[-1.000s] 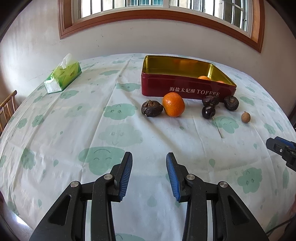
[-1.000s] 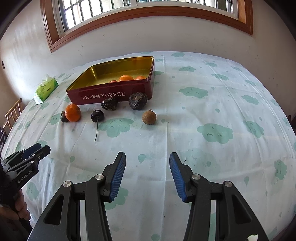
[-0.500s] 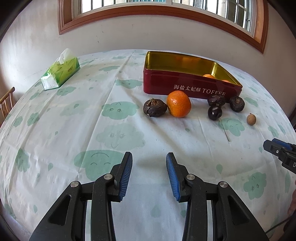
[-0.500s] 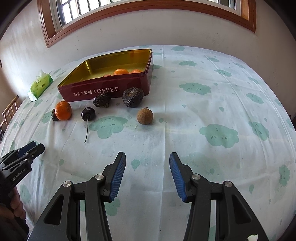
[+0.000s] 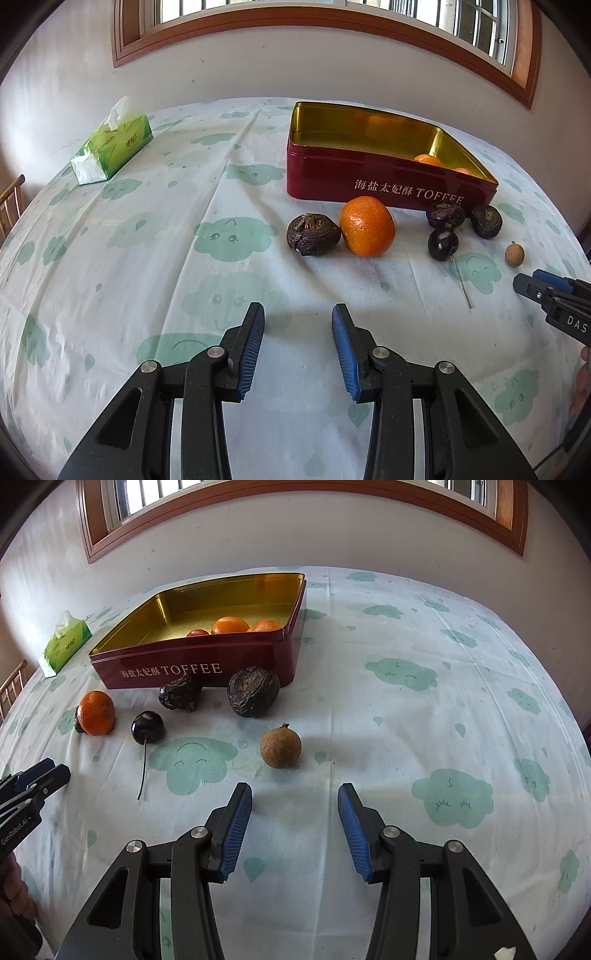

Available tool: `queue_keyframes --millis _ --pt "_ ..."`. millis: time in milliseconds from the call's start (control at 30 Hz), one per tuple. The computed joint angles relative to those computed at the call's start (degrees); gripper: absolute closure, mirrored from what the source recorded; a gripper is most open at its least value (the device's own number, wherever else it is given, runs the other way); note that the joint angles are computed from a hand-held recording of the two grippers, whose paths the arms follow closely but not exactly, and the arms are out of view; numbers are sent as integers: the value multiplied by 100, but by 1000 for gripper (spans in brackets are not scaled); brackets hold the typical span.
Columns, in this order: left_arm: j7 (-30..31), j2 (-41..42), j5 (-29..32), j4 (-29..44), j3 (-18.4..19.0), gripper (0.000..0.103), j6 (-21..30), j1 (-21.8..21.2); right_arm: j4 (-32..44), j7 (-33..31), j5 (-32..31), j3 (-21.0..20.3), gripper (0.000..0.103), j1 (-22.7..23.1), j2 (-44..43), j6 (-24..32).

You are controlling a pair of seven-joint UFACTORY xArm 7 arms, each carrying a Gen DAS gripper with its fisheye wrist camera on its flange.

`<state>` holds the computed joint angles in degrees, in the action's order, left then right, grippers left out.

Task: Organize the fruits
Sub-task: 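Lower the right gripper onto the tan longan and close it, then close the left gripper on the dark wrinkled dried fruit while the right gripper holds the longan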

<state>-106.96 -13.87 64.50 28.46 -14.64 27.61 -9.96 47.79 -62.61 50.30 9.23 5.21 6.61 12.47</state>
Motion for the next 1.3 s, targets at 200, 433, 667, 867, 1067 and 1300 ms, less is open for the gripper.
queue_keyframes --millis 200,433,667,867,1067,1300 --pt "-12 150 188 126 86 63 -76 72 217 52 -153 135 67 -1 235 -189" --pt "-5 273 322 237 235 63 -227 127 304 -241 109 451 81 -184 363 -421" --pt "-62 426 533 340 343 63 -429 170 301 -483 470 497 80 -241 335 -400" --pt "156 661 566 572 451 63 -441 128 329 -554 572 428 80 -191 341 -361" --pt "415 888 454 825 611 63 -455 122 328 -569 594 402 80 -164 340 -355" --pt "477 1054 514 999 702 63 -343 59 330 -594 620 400 80 -161 345 -357"
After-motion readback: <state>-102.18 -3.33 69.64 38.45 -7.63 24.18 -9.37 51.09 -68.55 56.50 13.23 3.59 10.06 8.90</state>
